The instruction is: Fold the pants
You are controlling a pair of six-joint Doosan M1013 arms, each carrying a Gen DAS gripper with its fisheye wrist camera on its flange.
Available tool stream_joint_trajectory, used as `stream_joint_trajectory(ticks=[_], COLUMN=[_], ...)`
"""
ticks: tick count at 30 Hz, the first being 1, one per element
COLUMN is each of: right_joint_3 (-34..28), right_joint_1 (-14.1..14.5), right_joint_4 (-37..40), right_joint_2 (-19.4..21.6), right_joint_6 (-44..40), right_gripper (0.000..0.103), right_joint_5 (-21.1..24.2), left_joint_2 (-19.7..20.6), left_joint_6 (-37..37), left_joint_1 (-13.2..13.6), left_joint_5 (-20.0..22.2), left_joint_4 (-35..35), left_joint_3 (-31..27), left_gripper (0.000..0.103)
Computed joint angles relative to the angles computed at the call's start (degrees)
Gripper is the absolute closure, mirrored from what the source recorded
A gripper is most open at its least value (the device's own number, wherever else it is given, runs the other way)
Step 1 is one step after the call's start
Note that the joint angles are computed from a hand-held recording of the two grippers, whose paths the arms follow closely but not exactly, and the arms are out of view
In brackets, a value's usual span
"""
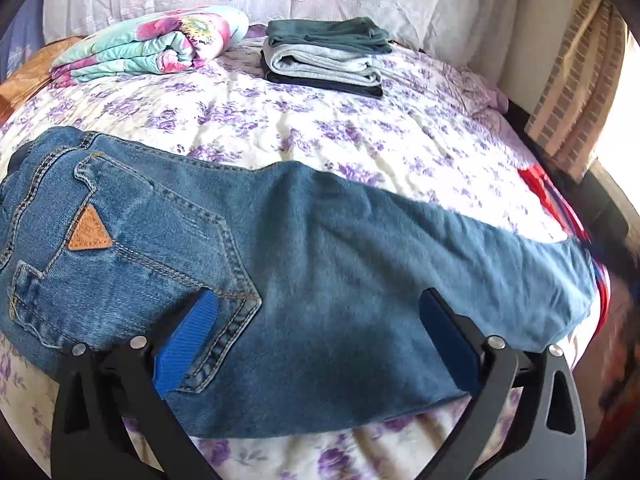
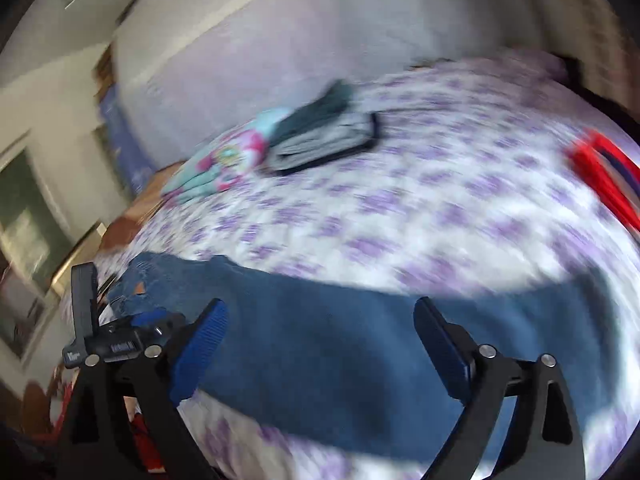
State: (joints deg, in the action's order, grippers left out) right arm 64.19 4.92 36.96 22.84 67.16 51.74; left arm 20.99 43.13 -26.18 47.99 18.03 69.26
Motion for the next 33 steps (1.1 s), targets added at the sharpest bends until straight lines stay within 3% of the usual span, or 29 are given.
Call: stream_joint_trajectory(ticks=[4, 7, 9, 12, 18, 21, 22, 23, 25, 28, 30, 33], right_joint_3=[7.9, 10.2, 10.6, 11.5, 12.6, 13.7, 14.0, 14.4, 14.6, 15.7, 14.8, 11.6], right_joint_1=[-5.4, -8.7, -9.9, -9.1, -7.8, -7.0, -6.9, -7.1, -8.5, -8.8, -7.9, -5.3], right_joint_4=[4.2, 9.1, 15.3, 18.2, 21.5, 19.4, 20.9, 23.9, 30.8, 32.9, 29.1, 22.6], right_joint_2=[-4.1, -4.1, -2.9, -2.0, -1.5, -2.4, -2.4, -2.2, -1.1, -1.4, -1.9, -2.5], right_joint_6=[7.6, 14.5, 15.6, 14.3, 8.8, 7.9, 6.7, 4.7, 2.4, 0.3, -0.2, -3.4], right_gripper=[0.004, 0.004, 0.004, 0.004, 0.004, 0.016, 0.027, 0.052, 0.081, 0.084, 0.084, 0.085], right_joint_5=[-3.9, -2.2, -0.7, -2.6, -7.1, -11.6, -12.7, -13.2, -10.0, -10.4, -12.3, -15.5], left_joint_2=[0.6, 1.9, 2.0, 1.3, 1.4, 1.4, 1.4, 1.5, 1.5, 0.2, -2.7, -5.6], left_joint_6=[-1.2, -1.9, -2.0, -1.7, -2.0, -1.9, -1.8, -1.9, -1.6, -1.5, -3.8, -10.9], left_joint_1=[-1.0, -2.8, -2.7, -2.1, -2.4, -2.4, -2.4, -2.4, -2.4, -2.1, -1.0, -0.4], left_joint_5=[-0.1, 3.6, 4.1, 1.8, 2.2, 1.9, 1.9, 2.0, 1.9, 0.8, -3.2, -1.9], left_joint_4=[5.5, 12.6, 12.3, 10.8, 11.7, 11.6, 11.6, 11.6, 11.2, 9.3, 7.1, 13.3], left_joint_3=[0.4, -0.5, -0.9, 0.1, 0.1, 0.2, 0.1, 0.1, 0.0, 1.0, 3.9, 6.1], left_gripper=[0.005, 0.005, 0.005, 0.005, 0.005, 0.005, 0.005, 0.005, 0.005, 0.005, 0.005, 0.005])
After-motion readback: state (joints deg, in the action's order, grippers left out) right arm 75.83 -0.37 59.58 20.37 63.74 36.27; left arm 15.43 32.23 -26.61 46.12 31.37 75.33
